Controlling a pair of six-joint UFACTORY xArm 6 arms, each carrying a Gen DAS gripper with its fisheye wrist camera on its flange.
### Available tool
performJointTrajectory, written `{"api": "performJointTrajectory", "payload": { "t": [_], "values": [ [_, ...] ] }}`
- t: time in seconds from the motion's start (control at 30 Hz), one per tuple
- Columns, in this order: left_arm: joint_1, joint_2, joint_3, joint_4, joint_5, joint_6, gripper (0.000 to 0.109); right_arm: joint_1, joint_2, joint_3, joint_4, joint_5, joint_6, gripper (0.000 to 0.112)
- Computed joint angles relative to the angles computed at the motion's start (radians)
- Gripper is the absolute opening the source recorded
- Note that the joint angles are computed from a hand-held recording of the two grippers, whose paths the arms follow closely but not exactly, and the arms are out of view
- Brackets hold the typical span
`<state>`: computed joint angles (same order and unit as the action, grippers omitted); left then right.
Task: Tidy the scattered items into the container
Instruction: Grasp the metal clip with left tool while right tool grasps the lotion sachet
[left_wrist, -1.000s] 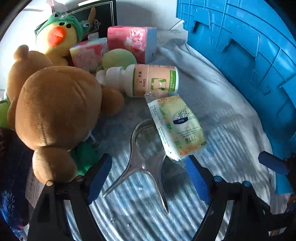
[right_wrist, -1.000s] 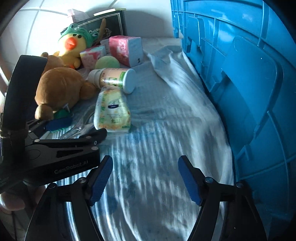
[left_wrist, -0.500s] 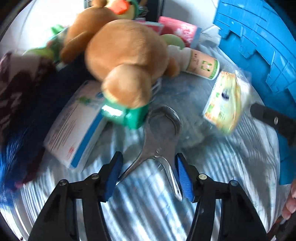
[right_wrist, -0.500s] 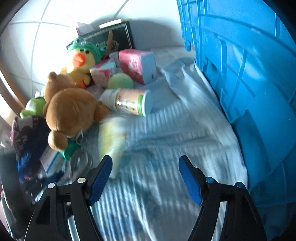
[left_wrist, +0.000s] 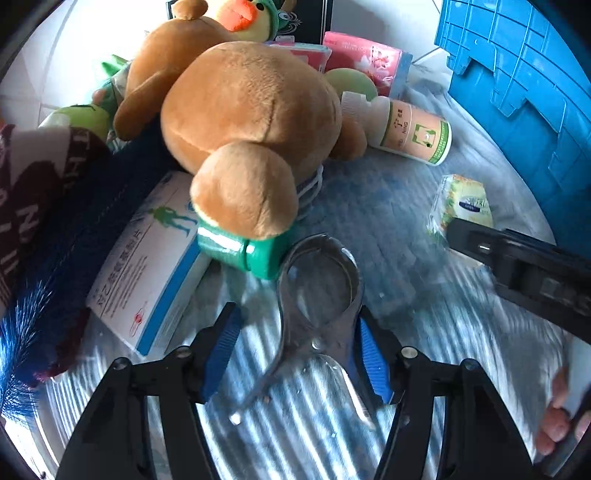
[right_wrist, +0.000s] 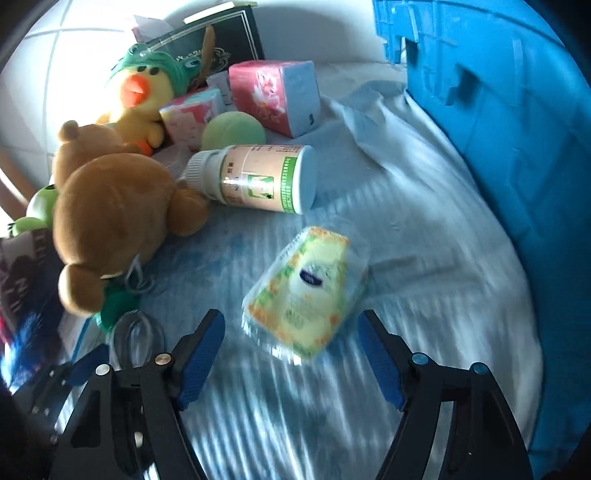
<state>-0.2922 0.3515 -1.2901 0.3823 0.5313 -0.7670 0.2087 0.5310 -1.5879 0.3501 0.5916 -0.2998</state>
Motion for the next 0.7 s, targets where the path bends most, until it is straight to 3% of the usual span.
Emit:
{"api": "performJointTrajectory", "payload": {
  "t": [0.07,0.2,0.3,0.4,0.47,0.57,0.67,0.7],
  "values": [
    [-0.001,0.007,-0.008,0.017,-0.003,-0.018,0.062,0.005,0.041,-0.041,-0.003,0.015,-0.007,0.076],
    [-0.003,0.028,-0.036,0.021,0.004,-0.028,0.062,0.020,0.046,-0.019,-0.105,-0.043,-0.008,0.076],
    [-0.007,0.041,-0.052,0.025,0.008,-0.033,0.062,0.007,0.054,-0.031,-0.015,-0.035,-0.056,0.076],
    [-0.009,0.048,-0.059,0.034,0.006,-0.050,0.063,0.006,0.083,-0.083,-0.018,0.007,-0.038,0.083],
    [-0.009,0.048,-0.058,0.040,0.006,-0.057,0.064,0.013,0.083,-0.079,-0.049,-0.006,-0.019,0.082],
    [-0.008,0.037,-0.051,0.021,0.017,-0.044,0.063,0.023,0.049,-0.018,-0.179,-0.065,0.038,0.052],
    [-0.015,0.008,-0.014,0.019,-0.002,-0.043,0.042,0.010,0.021,0.012,-0.114,-0.051,-0.016,0.042],
    [-0.021,0.004,-0.012,0.022,0.004,-0.043,0.040,0.007,0.002,0.038,-0.097,-0.062,-0.030,0.037]
  ]
}}
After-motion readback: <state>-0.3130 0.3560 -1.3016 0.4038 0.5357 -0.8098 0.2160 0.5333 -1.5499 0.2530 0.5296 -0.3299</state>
